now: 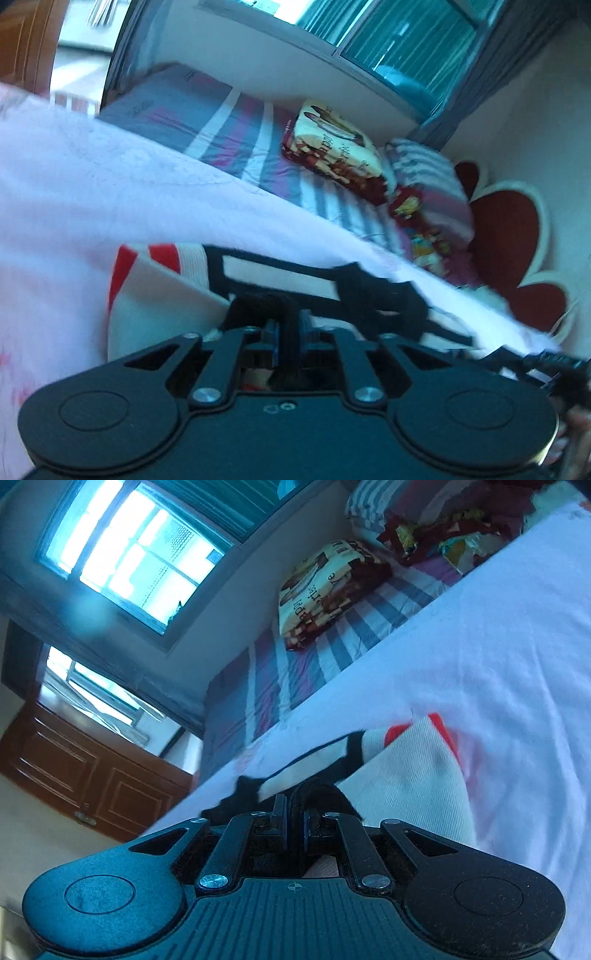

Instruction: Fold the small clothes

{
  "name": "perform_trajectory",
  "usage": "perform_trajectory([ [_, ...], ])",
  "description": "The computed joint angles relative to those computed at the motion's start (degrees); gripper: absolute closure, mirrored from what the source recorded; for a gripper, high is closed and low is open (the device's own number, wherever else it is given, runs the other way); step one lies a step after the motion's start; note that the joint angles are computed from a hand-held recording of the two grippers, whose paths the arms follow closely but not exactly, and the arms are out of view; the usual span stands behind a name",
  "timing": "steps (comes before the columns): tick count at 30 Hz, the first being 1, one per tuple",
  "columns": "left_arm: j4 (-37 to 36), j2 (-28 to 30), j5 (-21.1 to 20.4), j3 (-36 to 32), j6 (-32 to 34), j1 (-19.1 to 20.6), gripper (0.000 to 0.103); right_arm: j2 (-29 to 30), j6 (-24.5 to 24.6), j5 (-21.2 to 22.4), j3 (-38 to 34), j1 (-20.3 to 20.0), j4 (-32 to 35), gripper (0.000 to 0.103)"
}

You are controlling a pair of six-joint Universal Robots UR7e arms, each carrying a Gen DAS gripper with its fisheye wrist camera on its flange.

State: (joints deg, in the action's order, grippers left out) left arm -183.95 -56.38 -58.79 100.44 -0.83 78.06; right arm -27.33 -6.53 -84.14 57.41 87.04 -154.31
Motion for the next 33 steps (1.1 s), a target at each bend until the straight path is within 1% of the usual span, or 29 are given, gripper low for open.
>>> perform_trajectory([
  [1, -3.09, 0.96, 1.46, 0.23, 2.74, -0.33, 0.08, 0.47, -1.03, -1.08, -0.53, 0.11, -0.73, 0.05],
  [2, -5.21, 1.47, 1.55, 0.5, 4.75, -0.53, 0.067, 0.31, -2.55, -1.58, 0.48, 0.11, -3.86, 0.032],
  [3, -7.82, 2.0, 1.57, 0.96, 7.18, -0.65, 0.057, -0.03, -4.57, -1.4, 2.29, -0.05, -8.79, 0.017],
  [4, -11.65, 2.82, 2.51, 1.4, 10.43, -0.96, 0.033, -0.86, -6.16, -0.33, 4.28, -0.26, -11.62, 0.017],
  [5, -16.05, 3.79, 4.19, 1.88, 14.25, -1.55, 0.019, -1.72, -6.72, 0.55, 5.75, -0.4, -12.06, 0.017],
  [6, -18.13, 4.03, 3.86, 2.28, 17.38, -1.65, 0.021, -2.0, -7.76, 1.15, 5.67, -0.6, -10.53, 0.017],
  [7, -17.81, 3.87, 2.98, 2.4, 18.56, -1.51, 0.026, -2.6, -9.94, 1.43, 6.56, -0.54, -9.95, 0.021],
  [8, -16.25, 3.71, 3.31, 2.16, 18.63, -1.53, 0.032, -2.93, -12.85, 1.31, 7.2, -0.31, -9.6, 0.026],
  [9, -14.25, 3.73, 4.11, 1.56, 18.46, -1.51, 0.033, -2.82, -15.61, 0.1, 7.27, 0.22, -8.82, 0.035],
  [10, -11.77, 3.75, 4.66, 0.79, 17.98, -1.38, 0.038, -2.63, -17.89, -1.71, 7.31, 0.85, -8.07, 0.041],
  [11, -8.84, 3.8, 4.83, -0.3, 17.0, -1.1, 0.041, -1.84, -19.65, -3.82, 6.3, 1.47, -7.24, 0.042],
  [12, -5.77, 3.73, 4.85, -1.04, 15.46, -0.78, 0.042, -1.2, -21.49, -5.46, 5.88, 1.94, -7.28, 0.043],
  [13, -4.05, 3.89, 5.3, -1.54, 14.93, -0.64, 0.044, -0.46, -23.31, -7.16, 5.35, 2.4, -7.41, 0.043],
  [14, -4.68, 4.14, 5.9, -1.46, 15.74, -0.69, 0.05, 0.52, -25.03, -9.51, 4.51, 2.9, -7.44, 0.043],
  [15, -4.95, 4.46, 6.52, -1.55, 16.22, -0.76, 0.056, 1.61, -26.6, -12.49, 3.62, 3.47, -7.71, 0.048],
  [16, -5.48, 4.8, 7.47, -1.69, 16.56, -0.84, 0.074, 3.16, -28.3, -14.7, 2.78, 3.81, -9.06, 0.055],
  [17, -6.08, 4.79, 8.31, -1.56, 16.6, -0.89, 0.087, 4.11, -30.25, -15.44, 2.92, 3.85, -11.19, 0.063],
  [18, -6.61, 4.63, 8.23, -1.37, 15.79, -0.72, 0.091, 4.16, -32.06, -15.54, 3.67, 3.96, -12.68, 0.088],
  [19, -7.6, 4.22, 6.92, -0.89, 14.92, -0.34, 0.1, 4.64, -33.62, -15.82, 4.23, 3.9, -14.69, 0.095],
  [20, -8.49, 3.93, 5.86, -0.55, 14.53, -0.09, 0.1, 4.39, -34.04, -15.38, 5.2, 3.83, -16.33, 0.096],
  [21, -11.09, 3.92, 6.04, 0.15, 15.31, -0.38, 0.1, 4.16, -33.85, -14.52, 6.44, 3.63, -19.2, 0.096],
  [24, -20.46, 5.01, 5.84, 0.77, 20.22, -1.41, 0.1, 3.98, -33.04, -12.44, 7.9, 3.36, -26.52, 0.097],
  [26, -22.69, 5.96, 7.23, -0.13, 22.04, -1.85, 0.1, 4.5, -31.71, -12.89, 7.24, 3.29, -27.86, 0.097],
  [27, -21.02, 6.59, 9.08, -1.32, 22.29, -1.91, 0.1, 5.3, -31.17, -14.7, 5.75, 3.43, -26.47, 0.097],
  [29, -15.46, 7.9, 11.33, -3.67, 20.65, -1.08, 0.099, 6.94, -30.31, -18.73, 3.17, 3.5, -22.87, 0.097],
  [30, -13.3, 8.76, 12.31, -4.78, 20.21, -0.69, 0.098, 7.44, -30.41, -19.12, 2.7, 3.3, -22.11, 0.097],
  [31, -13.53, 9.2, 12.83, -5.29, 20.75, -0.92, 0.097, 7.6, -30.41, -18.79, 2.71, 3.24, -23.13, 0.097],
  [32, -13.26, 9.49, 14.1, -5.75, 21.69, -1.35, 0.093, 7.6, -29.79, -19.05, 2.74, 3.34, -23.35, 0.097],
  [33, -13.12, 9.39, 14.04, -5.6, 22.31, -1.45, 0.092, 7.48, -29.55, -18.94, 2.94, 3.37, -23.49, 0.097],
])
